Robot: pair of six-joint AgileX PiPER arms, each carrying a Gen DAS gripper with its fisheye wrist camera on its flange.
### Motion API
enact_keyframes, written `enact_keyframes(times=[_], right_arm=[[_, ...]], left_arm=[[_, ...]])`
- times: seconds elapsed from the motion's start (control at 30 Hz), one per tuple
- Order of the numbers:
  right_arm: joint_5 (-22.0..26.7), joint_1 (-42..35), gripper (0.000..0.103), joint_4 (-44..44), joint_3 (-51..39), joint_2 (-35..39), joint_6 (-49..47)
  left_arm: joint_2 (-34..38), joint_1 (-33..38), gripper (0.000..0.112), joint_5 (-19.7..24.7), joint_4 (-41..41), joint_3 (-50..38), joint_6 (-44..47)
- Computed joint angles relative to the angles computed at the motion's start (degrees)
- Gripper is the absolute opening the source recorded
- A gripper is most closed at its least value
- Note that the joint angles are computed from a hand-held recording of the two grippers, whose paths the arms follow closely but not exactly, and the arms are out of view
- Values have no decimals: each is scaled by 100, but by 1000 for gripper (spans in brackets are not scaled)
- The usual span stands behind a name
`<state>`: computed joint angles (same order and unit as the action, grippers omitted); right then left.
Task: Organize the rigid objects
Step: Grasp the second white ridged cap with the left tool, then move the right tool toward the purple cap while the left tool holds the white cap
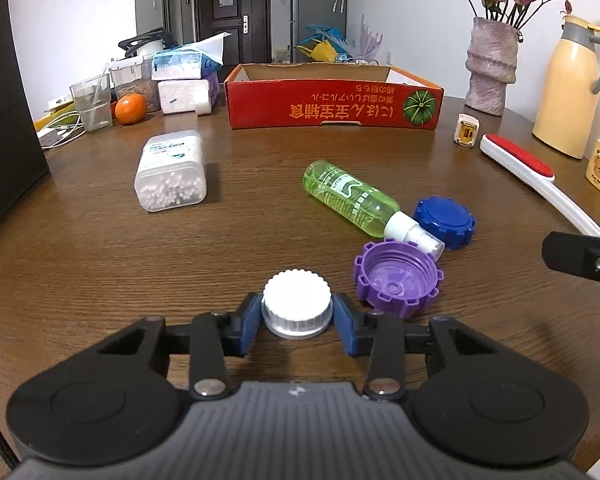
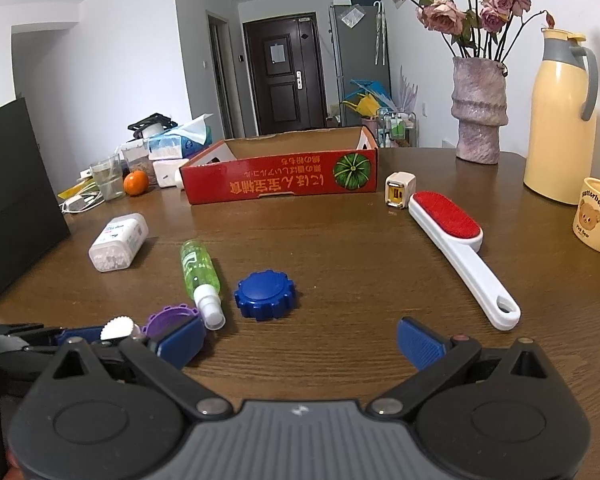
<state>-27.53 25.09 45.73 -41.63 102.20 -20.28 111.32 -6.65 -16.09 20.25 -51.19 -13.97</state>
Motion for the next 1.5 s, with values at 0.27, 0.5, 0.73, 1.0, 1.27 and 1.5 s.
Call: enact_keyframes(times=[0.27,0.5,0.73,1.0,1.27,1.5], right_arm=[[116,59,103,202,-224,208,-237],[274,141,103,316,-504,404,-442],[553,220,103,448,-913,668,-597],[875,445,101,1734,-1608,1062,-1856],[1069,591,95,3431,-2231,1411,-3409],[913,762,81,4542,-2653,1657,-4420]], left_arm=[[-77,174,41,-308,257,153,-214],[-128,370,41,-444,569,191,-490],[-185,665,41,-663,920,259,-771],[-136,985,41,-766,1381,198,-1160],[-15,1319,41,-861,2036,43,-1742],[36,1522,41,-927,2483,-62,-2117]])
